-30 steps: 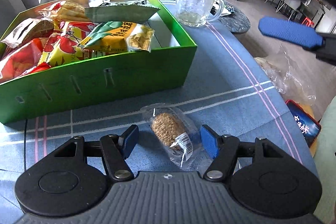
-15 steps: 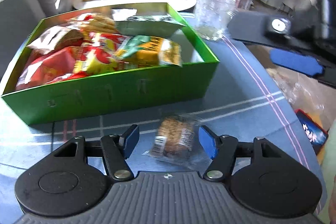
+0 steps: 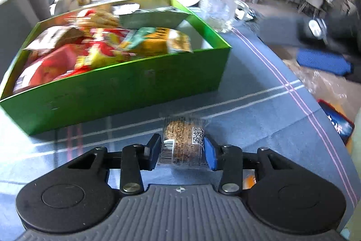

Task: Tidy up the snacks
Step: 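Grasp the orange packet with the right gripper while the left holds the cookie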

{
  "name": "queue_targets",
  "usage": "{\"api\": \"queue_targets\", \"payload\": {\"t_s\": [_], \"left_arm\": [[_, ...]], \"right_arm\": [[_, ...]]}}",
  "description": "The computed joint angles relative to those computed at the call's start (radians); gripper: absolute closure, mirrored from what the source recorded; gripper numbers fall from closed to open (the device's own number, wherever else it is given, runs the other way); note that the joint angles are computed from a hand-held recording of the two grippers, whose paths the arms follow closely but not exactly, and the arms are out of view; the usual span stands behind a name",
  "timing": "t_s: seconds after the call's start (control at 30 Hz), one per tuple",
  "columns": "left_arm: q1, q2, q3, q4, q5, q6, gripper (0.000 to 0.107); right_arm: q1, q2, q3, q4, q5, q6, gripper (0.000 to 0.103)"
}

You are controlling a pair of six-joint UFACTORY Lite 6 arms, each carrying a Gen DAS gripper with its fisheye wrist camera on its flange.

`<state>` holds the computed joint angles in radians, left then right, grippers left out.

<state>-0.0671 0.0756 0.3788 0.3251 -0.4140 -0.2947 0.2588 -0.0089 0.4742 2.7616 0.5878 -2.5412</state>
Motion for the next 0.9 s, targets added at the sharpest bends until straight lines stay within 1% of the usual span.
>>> {"api": "queue_targets", "payload": {"t_s": [0.1, 0.13, 0.2, 0.3, 0.4, 0.47, 0.5, 0.53, 0.73, 0.83, 0.9], "left_arm": [[0.063, -0.098, -0.079, 0.044, -0.02, -0.021, 0.069], [0.089, -0.141, -0.111, 0.077, -0.026, -0.039, 0.073], [0.137, -0.215, -0.154, 0.15, -0.025, -0.087, 0.075], [0.235, -0.309, -0.203, 0.345, -0.032, -0.224, 0.075], [0.293, -0.332, -0.214, 0.446, -0.032, -0.299, 0.074], [0.332, -0.333, -0.223, 0.488, -0.039, -0.332, 0.067], [0.349, -0.331, -0.226, 0.504, -0.044, -0.345, 0.06], [0.363, -0.329, -0.231, 0.511, -0.052, -0.35, 0.055], [0.39, -0.303, -0.242, 0.505, -0.077, -0.323, 0.052], [0.371, -0.277, -0.241, 0.448, -0.087, -0.272, 0.048], [0.35, -0.253, -0.236, 0.394, -0.094, -0.229, 0.048]], "right_arm": [[0.007, -0.034, -0.036, 0.011, -0.013, -0.017, 0.004], [0.01, -0.044, -0.052, 0.015, -0.016, -0.025, 0.004], [0.025, -0.062, -0.08, 0.037, -0.031, -0.044, 0.004], [0.056, -0.082, -0.12, 0.077, -0.054, -0.084, 0.003], [0.097, -0.095, -0.156, 0.142, -0.074, -0.14, 0.002], [0.101, -0.101, -0.18, 0.146, -0.077, -0.142, 0.002], [0.107, -0.108, -0.192, 0.154, -0.082, -0.142, 0.002], [0.111, -0.12, -0.204, 0.16, -0.091, -0.141, 0.001], [0.178, -0.125, -0.237, 0.262, -0.133, -0.199, 0.001], [0.229, -0.081, -0.235, 0.32, -0.128, -0.237, 0.001], [0.266, -0.02, -0.216, 0.36, -0.123, -0.262, 0.0]]}}
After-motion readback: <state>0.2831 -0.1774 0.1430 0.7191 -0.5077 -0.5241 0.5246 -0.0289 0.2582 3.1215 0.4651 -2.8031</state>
